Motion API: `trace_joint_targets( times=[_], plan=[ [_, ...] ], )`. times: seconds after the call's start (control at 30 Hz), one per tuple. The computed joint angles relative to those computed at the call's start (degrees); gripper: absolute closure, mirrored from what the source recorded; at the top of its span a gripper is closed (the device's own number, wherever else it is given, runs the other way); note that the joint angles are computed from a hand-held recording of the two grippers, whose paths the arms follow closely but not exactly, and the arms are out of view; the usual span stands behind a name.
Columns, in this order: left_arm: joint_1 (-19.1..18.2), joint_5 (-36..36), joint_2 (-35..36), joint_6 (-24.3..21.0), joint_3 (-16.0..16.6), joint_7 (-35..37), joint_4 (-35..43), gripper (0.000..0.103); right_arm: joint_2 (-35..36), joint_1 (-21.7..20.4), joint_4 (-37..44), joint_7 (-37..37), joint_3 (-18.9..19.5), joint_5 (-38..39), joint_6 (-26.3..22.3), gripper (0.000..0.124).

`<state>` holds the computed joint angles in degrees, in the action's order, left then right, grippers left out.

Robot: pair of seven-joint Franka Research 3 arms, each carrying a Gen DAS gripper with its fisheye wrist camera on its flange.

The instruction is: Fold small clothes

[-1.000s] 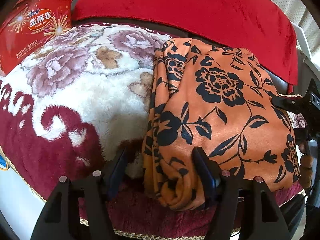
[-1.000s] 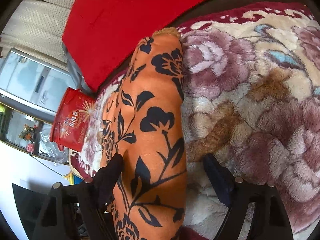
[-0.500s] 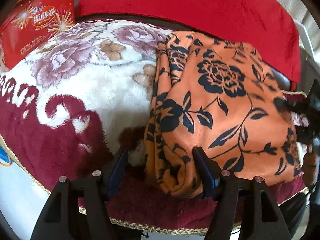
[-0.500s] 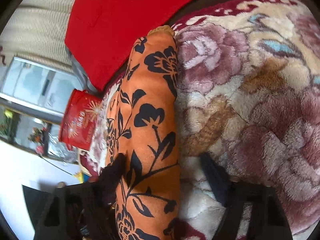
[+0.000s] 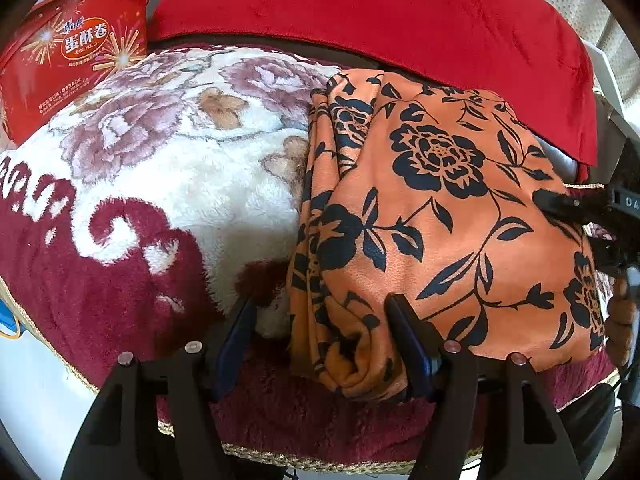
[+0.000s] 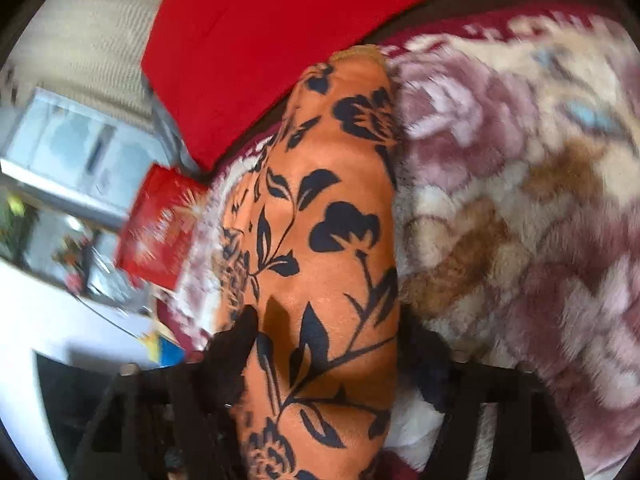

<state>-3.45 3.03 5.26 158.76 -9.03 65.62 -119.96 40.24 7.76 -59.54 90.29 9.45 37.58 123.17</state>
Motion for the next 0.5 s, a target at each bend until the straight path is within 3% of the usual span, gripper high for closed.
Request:
trace_joint_targets(
  times=[0.1, 0.27, 0.37, 0.43, 0.5],
  plan=[
    [-0.1, 0.3, -0.3, 1.3, 0.0, -0.4, -0.3, 0.033, 0.1, 2.3, 3.5, 0.1, -1.7, -4.8, -0.4, 0.092],
    [-0.4, 0.9, -1.2, 7.1, 0.1, -2.1, -1.1, 0.034, -5.1, 4.3, -0.5, -2.2, -2.7, -8.1, 8.2, 0.094],
    [0.6, -6.3, -0.5, 8.8, -1.2, 1.1, -0.6, 0.034, -6.9, 3.8, -5.9, 0.8, -4.6, -9.8, 10.2, 0.093],
    [2.1, -15.1, 0.1, 8.5, -2.6, 5.6, 0.2, 0.034, -6.2, -0.3, -9.4, 1.7, -2.3, -3.7, 7.9, 0.08],
    [3.8, -25.3, 1.0, 7.3, -4.5, 12.7, 1.8, 0.034, -9.4, -4.4, -17.6, -1.2, 0.9, 6.7, 12.1, 0.061]
  ],
)
